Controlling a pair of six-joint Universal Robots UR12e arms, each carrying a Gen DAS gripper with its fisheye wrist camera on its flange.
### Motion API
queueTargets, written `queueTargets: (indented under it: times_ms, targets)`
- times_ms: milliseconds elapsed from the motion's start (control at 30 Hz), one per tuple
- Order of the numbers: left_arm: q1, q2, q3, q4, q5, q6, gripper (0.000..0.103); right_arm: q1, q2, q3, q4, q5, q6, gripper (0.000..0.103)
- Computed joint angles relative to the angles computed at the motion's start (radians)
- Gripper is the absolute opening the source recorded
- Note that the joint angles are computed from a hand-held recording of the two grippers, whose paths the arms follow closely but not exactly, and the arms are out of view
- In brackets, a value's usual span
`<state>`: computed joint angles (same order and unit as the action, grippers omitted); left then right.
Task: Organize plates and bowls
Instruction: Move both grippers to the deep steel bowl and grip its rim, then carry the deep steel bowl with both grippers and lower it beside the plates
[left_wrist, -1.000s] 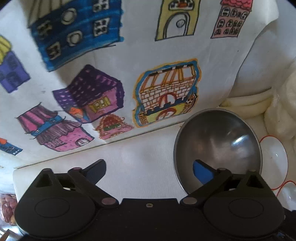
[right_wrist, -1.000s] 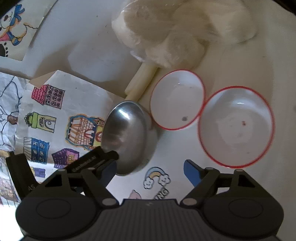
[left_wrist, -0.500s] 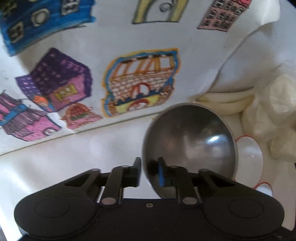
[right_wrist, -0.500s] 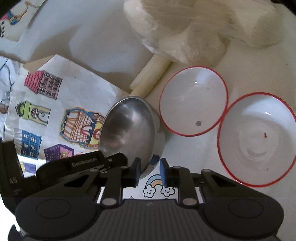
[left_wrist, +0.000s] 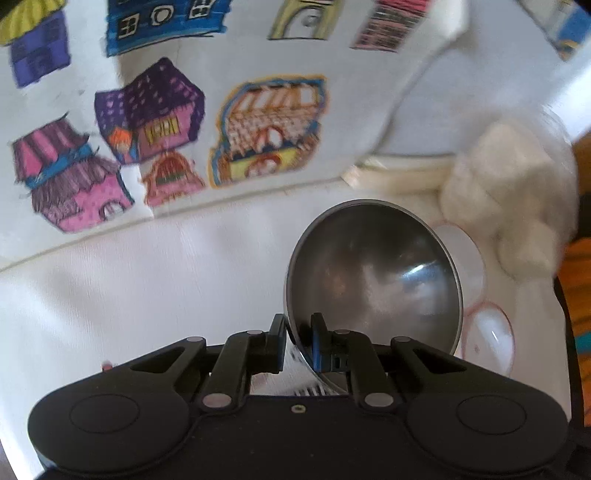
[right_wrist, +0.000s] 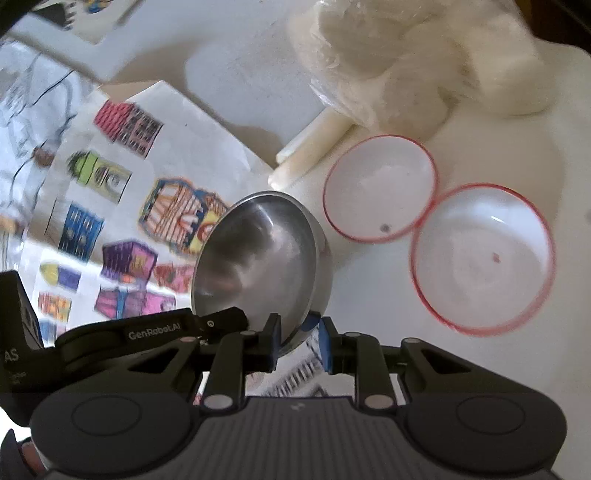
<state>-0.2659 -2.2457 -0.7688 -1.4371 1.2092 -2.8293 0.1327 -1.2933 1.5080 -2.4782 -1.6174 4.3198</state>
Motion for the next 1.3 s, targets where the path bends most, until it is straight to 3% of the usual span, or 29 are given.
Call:
queueTargets:
  times_ms: [133,333,633,933,1167,1300]
  targets:
    - [0.010,0.065,-0.092,0.000,-0.048,0.058,0.014,0.031,-0.039,0.017,0.050,-0.048,0.008,0.025]
    - [0.029,0.140,-0.174,-0.091,-0.104,0.207,0.014,0.084,-0.109,0.058,0.125,-0.130,0.075,0.025]
    - [0.033,0.222,-0.307,-0.139,-0.079,0.332,0.015,0.146,-0.167,0.101,0.246,-0.150,0.185,0.024]
    - [0.029,0.259,-0.383,-0.101,-0.034,0.365,0.017,0.158,-0.179,0.135,0.272,-0.120,0.195,0.024]
    - [0.027,0.251,-0.375,-0.093,-0.035,0.356,0.019,0.154,-0.176,0.131,0.278,-0.123,0.158,0.024]
    - [0.031,0.250,-0.355,-0.102,-0.020,0.353,0.030,0.155,-0.175,0.122,0.303,-0.127,0.124,0.030]
